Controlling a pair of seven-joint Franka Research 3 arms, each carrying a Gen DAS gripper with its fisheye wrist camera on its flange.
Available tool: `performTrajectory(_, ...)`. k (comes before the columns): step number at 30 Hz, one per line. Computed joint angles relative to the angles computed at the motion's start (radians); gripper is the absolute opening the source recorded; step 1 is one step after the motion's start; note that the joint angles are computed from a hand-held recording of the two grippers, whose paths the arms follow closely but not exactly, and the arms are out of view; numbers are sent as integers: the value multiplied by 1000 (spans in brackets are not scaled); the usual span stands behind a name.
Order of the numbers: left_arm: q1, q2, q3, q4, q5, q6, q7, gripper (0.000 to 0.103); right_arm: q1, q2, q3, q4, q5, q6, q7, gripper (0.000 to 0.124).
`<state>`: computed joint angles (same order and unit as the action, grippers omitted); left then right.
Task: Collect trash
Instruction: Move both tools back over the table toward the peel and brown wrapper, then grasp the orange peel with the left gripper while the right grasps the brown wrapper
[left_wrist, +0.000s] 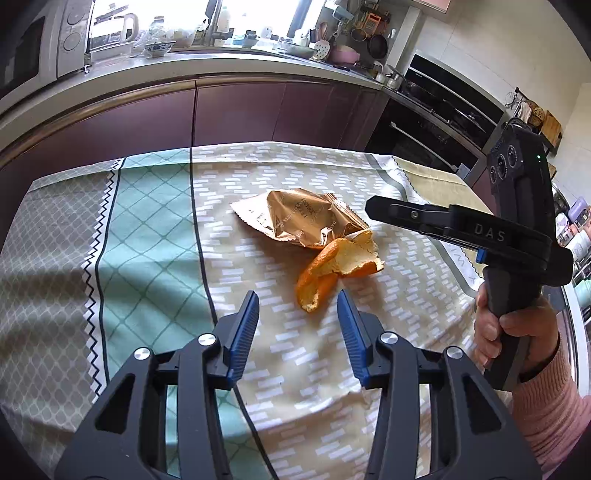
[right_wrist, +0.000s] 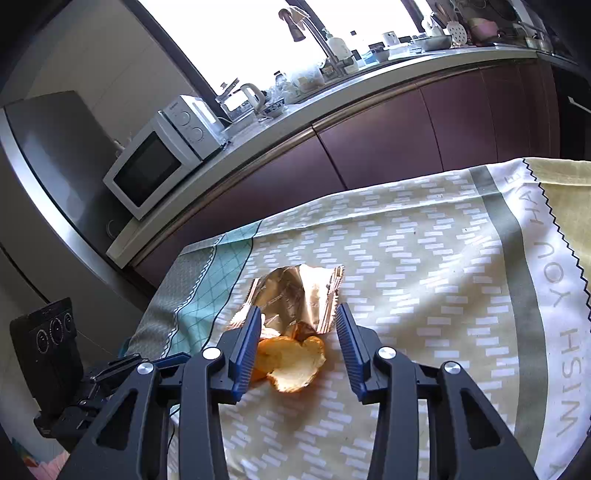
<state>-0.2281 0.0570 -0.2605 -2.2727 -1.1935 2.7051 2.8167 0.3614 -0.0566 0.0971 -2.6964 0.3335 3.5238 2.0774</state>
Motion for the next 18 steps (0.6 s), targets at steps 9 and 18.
performTrajectory(9, 15, 82, -24, 82, 155, -51, -123, 42, -135, 110, -23, 96, -519, -41, 407, 47)
performTrajectory(18, 40, 121, -61, 107, 218, -71, -161, 21, -227, 145, 50, 131, -627, -46, 495, 25)
